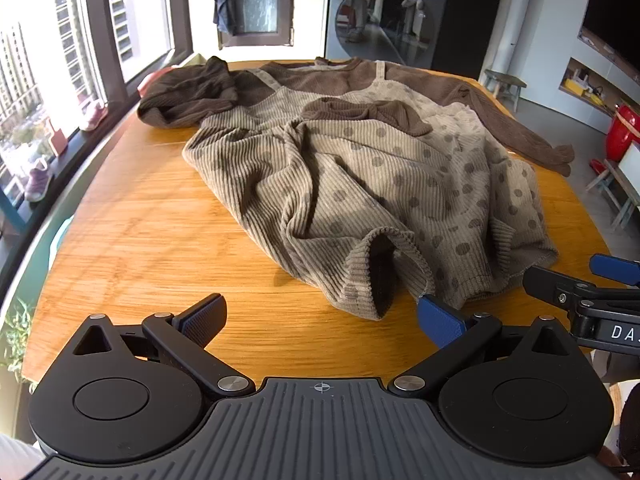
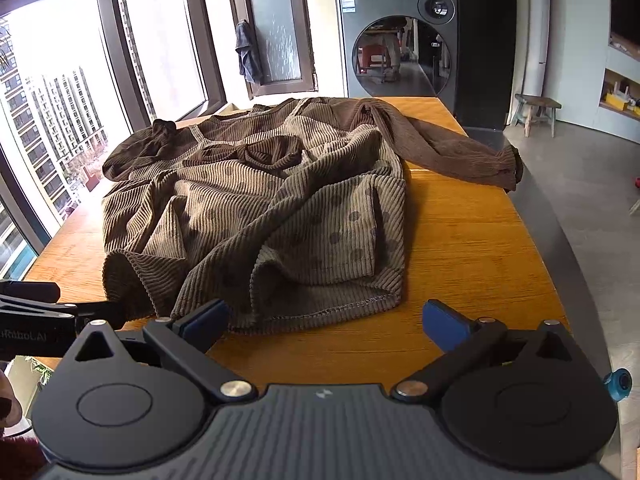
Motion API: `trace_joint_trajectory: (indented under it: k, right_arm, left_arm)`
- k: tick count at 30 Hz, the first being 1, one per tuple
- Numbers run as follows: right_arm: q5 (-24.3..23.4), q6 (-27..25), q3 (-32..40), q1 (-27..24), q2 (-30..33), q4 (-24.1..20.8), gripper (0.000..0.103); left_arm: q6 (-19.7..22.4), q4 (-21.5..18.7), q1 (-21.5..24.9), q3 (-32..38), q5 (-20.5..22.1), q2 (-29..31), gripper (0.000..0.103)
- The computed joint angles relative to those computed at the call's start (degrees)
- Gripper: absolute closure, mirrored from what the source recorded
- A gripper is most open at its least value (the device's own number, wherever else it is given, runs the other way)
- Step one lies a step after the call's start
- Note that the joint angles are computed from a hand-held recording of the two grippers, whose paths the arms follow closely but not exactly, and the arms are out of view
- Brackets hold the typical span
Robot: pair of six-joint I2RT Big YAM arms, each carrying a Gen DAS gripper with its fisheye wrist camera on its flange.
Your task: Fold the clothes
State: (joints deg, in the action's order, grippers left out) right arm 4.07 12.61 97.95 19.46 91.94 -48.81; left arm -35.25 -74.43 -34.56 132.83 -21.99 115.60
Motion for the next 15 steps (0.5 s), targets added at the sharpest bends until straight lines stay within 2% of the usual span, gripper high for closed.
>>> trace_joint_trajectory:
  k: [3,7,15]
  right_arm:
    - [-0.19,0.03,-0.09,0.02,0.01,0.09,0.0]
    - [-0.22,0.25,0.05,-0.15,0.26,-0.4,0.0]
    - [-1.29,1.19,0.34,-0.59,1.04,-1.31,0.0]
  left_arm:
    - [0.75,0.47,-0.13,0.0,0.14,0.05,0.0]
    - [1.24,-0.91,-0.1,1.74,0.88,1.23,0.0]
    - [0.56,-2.24,0.07,2.84,1.37,2.01,0.0]
